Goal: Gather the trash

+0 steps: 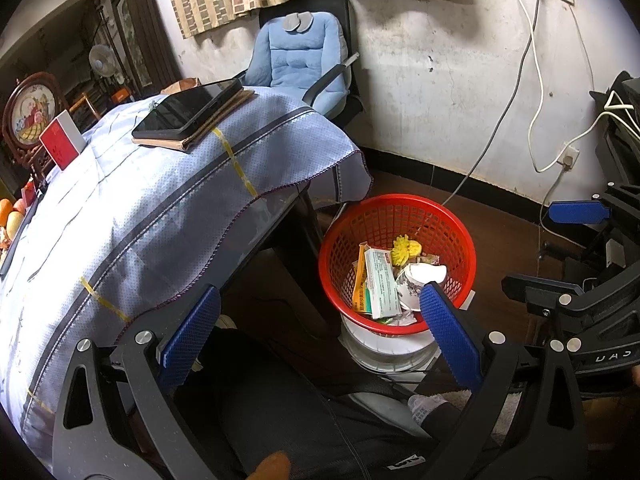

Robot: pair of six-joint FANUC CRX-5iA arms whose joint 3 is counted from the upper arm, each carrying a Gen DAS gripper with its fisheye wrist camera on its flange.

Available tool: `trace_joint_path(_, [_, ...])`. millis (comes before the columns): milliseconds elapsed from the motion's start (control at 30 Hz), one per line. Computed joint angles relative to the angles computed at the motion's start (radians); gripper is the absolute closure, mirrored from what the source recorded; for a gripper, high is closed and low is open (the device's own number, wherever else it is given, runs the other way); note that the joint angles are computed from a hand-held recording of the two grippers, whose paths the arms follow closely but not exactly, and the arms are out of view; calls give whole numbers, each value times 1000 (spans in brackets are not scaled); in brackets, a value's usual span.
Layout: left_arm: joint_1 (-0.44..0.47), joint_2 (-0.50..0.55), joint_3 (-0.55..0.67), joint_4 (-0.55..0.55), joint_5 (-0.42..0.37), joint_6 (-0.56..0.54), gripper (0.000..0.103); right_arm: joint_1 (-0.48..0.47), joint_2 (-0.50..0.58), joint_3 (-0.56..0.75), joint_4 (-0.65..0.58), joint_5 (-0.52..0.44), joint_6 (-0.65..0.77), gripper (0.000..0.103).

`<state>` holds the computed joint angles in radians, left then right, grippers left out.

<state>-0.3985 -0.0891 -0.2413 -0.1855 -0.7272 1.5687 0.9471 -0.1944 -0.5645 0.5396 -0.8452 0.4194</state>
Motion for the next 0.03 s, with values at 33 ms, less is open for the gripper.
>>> trace_joint_path(33, [0, 0, 0, -1, -1, 2, 7, 0, 0, 0, 0, 1, 0, 14])
